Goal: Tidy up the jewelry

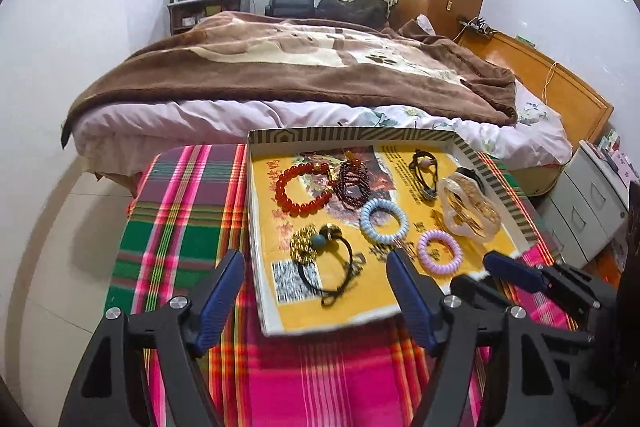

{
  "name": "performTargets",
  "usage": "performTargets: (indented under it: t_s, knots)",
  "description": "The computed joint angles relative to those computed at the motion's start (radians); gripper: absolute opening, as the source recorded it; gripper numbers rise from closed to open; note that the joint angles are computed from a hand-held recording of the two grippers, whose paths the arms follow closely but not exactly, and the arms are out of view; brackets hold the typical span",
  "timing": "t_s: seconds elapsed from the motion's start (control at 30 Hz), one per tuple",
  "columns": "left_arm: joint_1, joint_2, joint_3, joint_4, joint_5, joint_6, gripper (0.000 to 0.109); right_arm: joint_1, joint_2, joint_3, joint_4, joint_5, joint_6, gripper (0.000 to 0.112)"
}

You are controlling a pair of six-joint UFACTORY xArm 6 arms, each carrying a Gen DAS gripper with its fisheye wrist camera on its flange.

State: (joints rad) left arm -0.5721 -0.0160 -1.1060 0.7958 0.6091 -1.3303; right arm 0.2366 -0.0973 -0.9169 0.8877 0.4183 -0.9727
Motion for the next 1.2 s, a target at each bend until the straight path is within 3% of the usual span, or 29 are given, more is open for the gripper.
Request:
performTargets:
  t_s: [0.1, 0.2, 0.3, 0.37, 0.53, 0.87, 1.2]
  knots:
    - [-0.041, -0.033, 0.016, 0.025, 0.060, -0.038, 0.073, -0.004, -0.044, 0.037, 0.003, -0.013, -0.001, 0.045]
    - [-0.087, -0.069, 0.037, 0.051, 0.112, -0.081, 0.073, -0.009, -0.094, 0.079, 0.007, -0.022, -0.003, 0.053]
    - [-0.145, -0.099, 0.049, 0.081, 0.198, -0.132, 0.074, -0.023, -0.147, 0.120, 0.013, -0.011, 0.002, 0.053]
    - [-0.172, -0.116, 0.062, 0.093, 0.225, -0.158, 0.082, -0.027, -0.183, 0.151, -0.005, -0.018, 0.022, 0.053]
    - [-0.247, -0.140, 0.077, 0.113, 0.326, -0.239, 0.084, -0.029, -0.251, 0.222, -0.061, -0.057, 0.073, 0.053]
    - [-0.322, -0.128, 0.073, 0.117, 0.428, -0.311, 0.084, -0.047, -0.318, 0.290, -0.088, -0.062, 0.108, 0.053]
    - [-0.339, -0.107, 0.059, 0.112, 0.465, -0.326, 0.084, -0.051, -0.331, 0.311, -0.068, -0.059, 0.104, 0.053]
